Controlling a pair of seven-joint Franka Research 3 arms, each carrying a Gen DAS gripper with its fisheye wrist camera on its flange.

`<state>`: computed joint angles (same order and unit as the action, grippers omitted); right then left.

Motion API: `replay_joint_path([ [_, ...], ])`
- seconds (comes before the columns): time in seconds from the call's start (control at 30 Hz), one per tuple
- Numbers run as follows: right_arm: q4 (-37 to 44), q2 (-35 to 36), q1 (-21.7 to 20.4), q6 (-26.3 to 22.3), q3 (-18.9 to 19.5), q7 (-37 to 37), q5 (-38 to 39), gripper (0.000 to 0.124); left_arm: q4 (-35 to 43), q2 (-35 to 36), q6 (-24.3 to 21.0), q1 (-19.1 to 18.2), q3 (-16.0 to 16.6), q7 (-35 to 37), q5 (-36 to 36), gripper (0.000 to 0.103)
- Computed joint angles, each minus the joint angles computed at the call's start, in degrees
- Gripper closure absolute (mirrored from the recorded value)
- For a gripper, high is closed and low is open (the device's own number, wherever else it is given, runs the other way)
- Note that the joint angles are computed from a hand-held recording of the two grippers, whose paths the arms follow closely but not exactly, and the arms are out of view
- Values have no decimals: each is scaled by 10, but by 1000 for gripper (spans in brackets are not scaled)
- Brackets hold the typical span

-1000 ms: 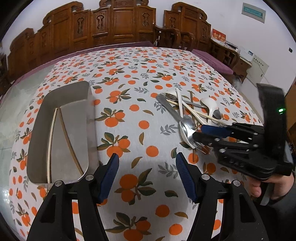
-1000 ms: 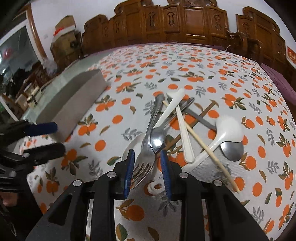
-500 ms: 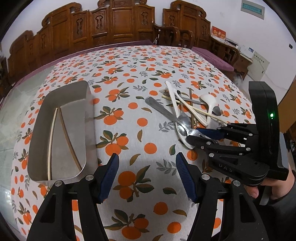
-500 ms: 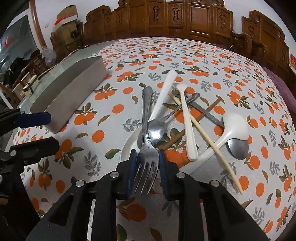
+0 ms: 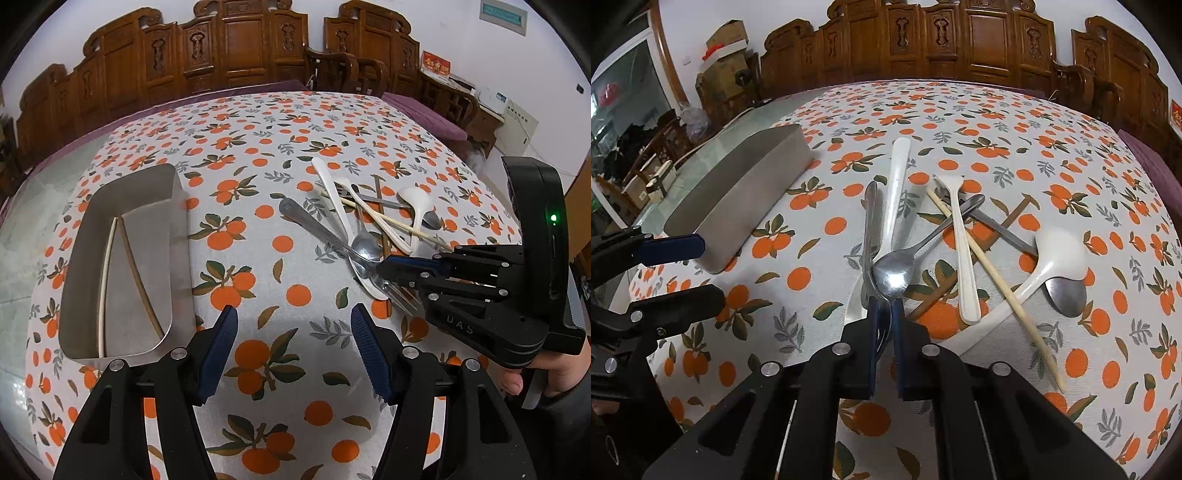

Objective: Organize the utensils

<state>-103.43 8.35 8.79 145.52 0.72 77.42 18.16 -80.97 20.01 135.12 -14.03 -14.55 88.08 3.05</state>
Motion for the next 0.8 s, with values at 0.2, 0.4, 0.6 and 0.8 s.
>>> replay_joint_path([
  [0.2,0,-7,-6,-4,2,-17,39,120,4,2,-2,-1,0,-1,2,42],
  [0.4,-10,-22,-12,18,0,-21,71,120,26,20,-13,-6,1,-4,7,42],
  [0.6,-23,-36,-23,51,-12,2,76,120,90,65,-34,-18,0,-3,16,42],
  [0.8,-27,-33,-38,60,-24,47,45,120,219,153,-82,-44,1,8,21,42],
])
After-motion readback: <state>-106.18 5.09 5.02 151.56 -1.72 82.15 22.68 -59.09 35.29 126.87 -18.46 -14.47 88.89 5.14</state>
